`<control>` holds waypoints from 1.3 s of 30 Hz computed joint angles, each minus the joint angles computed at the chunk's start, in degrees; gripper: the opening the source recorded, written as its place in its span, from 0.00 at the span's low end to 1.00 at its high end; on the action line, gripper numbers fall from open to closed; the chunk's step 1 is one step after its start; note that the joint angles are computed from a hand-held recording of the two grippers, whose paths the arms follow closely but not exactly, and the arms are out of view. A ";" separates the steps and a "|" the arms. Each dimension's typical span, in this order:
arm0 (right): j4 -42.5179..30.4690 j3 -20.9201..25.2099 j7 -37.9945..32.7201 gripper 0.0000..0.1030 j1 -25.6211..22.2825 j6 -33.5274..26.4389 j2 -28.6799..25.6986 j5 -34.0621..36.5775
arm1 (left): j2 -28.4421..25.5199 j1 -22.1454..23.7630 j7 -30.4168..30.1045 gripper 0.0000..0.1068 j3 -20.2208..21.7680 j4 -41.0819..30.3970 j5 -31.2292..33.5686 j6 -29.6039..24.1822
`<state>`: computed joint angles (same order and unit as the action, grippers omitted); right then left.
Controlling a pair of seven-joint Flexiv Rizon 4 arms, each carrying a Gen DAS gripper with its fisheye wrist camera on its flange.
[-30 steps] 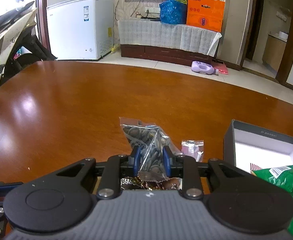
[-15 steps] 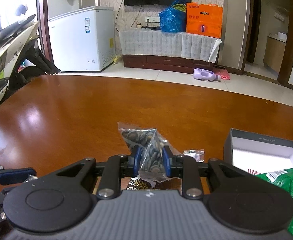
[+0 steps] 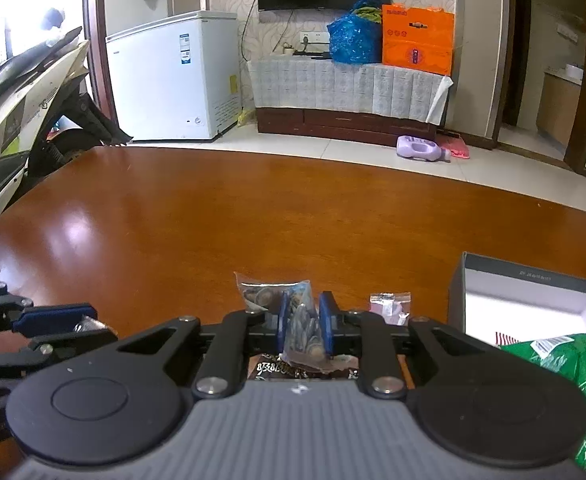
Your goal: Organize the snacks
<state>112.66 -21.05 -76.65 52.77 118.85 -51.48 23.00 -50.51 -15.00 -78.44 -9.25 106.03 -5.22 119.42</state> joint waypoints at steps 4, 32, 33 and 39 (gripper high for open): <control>0.62 0.99 -0.78 0.15 -0.58 1.87 0.40 0.08 | -0.07 -0.12 -0.28 0.20 -0.14 -0.85 -0.20 0.28; 4.94 10.88 -9.48 0.14 -6.89 11.39 4.80 5.82 | -0.63 -1.33 -0.19 0.20 -0.45 -2.17 -0.01 2.18; 5.21 11.26 -9.73 0.14 -7.17 11.81 5.01 5.92 | -0.65 -1.25 -0.19 0.20 -0.52 -2.20 0.15 2.22; 6.76 13.11 -11.13 0.14 -8.05 13.66 6.11 7.25 | -0.60 -1.33 -0.17 0.20 -0.76 -2.79 0.23 1.48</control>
